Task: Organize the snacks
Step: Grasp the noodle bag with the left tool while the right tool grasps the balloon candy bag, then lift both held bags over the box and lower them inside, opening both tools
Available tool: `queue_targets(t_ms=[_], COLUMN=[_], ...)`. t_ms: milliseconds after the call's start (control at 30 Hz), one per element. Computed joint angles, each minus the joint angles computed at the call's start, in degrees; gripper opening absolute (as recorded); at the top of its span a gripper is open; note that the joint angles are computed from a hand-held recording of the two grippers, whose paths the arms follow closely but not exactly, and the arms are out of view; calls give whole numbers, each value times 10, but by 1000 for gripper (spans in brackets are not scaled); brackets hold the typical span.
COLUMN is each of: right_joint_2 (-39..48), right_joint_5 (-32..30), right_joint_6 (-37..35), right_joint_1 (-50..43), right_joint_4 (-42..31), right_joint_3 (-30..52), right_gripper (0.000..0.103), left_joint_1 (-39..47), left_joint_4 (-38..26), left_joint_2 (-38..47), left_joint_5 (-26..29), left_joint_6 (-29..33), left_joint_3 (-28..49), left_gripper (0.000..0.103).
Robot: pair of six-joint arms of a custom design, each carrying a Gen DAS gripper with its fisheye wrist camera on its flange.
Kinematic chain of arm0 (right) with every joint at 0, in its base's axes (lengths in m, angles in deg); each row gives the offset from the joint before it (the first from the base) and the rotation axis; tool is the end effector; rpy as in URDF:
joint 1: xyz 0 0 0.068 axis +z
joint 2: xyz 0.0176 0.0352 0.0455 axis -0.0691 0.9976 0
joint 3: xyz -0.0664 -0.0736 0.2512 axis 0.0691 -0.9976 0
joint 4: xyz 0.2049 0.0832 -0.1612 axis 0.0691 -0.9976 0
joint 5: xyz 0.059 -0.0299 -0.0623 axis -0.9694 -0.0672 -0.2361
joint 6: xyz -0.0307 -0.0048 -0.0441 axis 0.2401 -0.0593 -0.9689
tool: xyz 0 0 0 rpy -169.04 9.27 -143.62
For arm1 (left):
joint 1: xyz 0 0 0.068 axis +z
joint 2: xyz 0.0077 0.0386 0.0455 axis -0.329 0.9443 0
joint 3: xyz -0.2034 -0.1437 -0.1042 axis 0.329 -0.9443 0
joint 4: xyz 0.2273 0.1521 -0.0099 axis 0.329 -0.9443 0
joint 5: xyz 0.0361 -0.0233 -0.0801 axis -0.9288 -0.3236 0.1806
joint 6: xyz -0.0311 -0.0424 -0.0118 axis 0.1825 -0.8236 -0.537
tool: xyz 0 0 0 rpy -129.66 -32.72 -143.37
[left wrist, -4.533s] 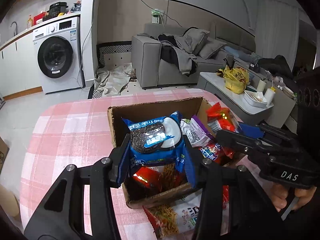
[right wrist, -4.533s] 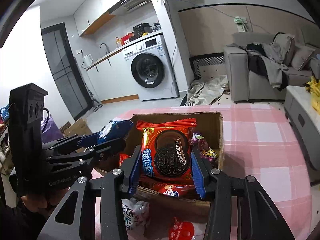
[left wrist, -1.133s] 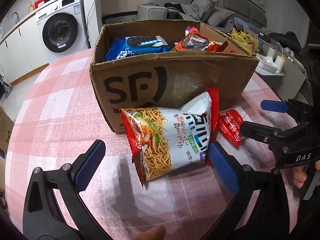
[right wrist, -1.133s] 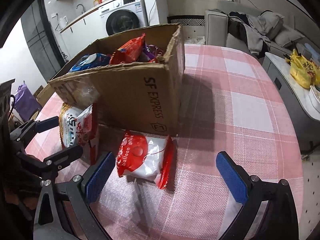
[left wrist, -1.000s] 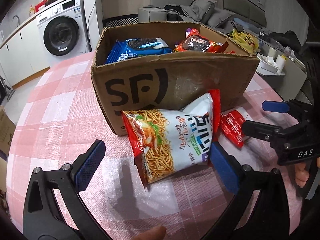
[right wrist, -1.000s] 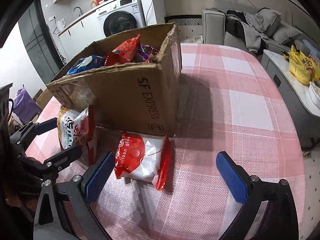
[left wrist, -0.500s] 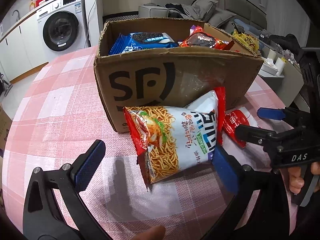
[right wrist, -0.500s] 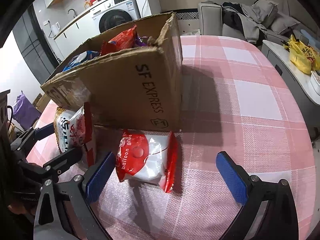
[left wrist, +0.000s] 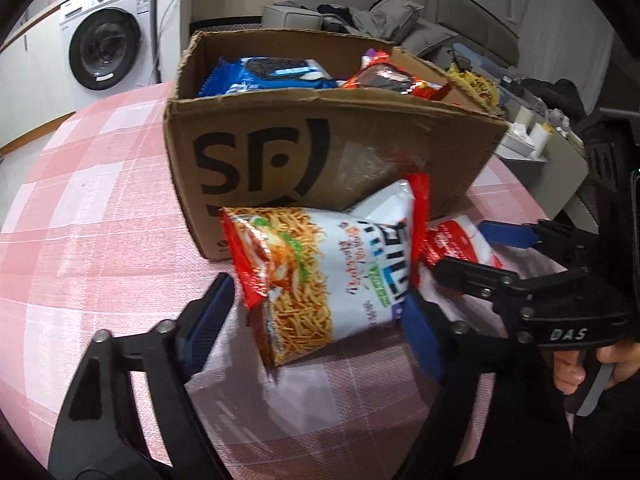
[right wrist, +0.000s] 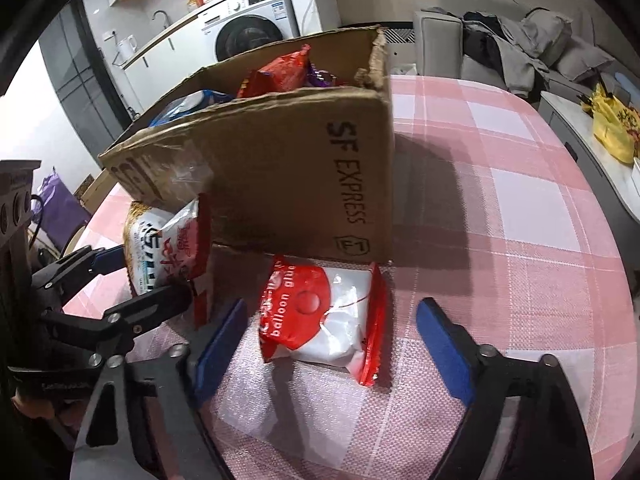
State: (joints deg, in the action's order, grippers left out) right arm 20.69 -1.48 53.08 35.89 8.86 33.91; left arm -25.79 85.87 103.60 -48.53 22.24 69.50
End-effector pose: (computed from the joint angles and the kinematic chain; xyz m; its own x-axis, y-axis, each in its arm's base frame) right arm 0.2678 0.2213 0.1759 -0.8033 -0.2036 -0.5597 -0.3528 0.9198 0.1718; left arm 0.2585 -0.0349 0.1321 -0.7616 -0.0031 -0.6480 0.1401 0.9756 -0.1693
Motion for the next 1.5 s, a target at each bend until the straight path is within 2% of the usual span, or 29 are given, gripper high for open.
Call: queue_targets(t_ms=[167, 300, 433, 767, 833, 933, 1067, 1233, 1500], right_joint_2=[2, -12, -12, -11, -14, -28, -61, -112, -183], right_joint_5=[-14, -18, -1, 22, 17, 3, -19, -17, 11], right_joint_6=[-17, -14, -21, -29, -34, -32, -25, -22, -13], right_joint_1=[-1, 7, 12, 35, 36, 36, 27, 30, 61], right_joint_4=[14, 20, 15, -9, -2, 14, 30, 18, -7], right_joint_3=[-3, -13, -13, -6, -12, -29, -57, -72, -71], right_gripper=[76, 71, 66, 66, 58, 53, 53, 53, 53], left_joint_1=[-17, -8, 0, 23, 25, 33, 47, 73, 106], left_joint_4=[10, 11, 3, -32, -41, -60, -80, -129, -211], left_joint_2=[-13, -21, -37, -118, -132, -159, -195, -260, -335], left_joint_5=[0, 15, 22, 33, 32, 37, 43, 58, 79], left_joint_6=[9, 1, -1, 3, -1, 1, 6, 23, 44], left_joint_3=[-12, -20, -28, -59, -64, -70, -77, -79, -56], left_gripper=[54, 51, 50, 50, 50, 50, 50, 50, 50])
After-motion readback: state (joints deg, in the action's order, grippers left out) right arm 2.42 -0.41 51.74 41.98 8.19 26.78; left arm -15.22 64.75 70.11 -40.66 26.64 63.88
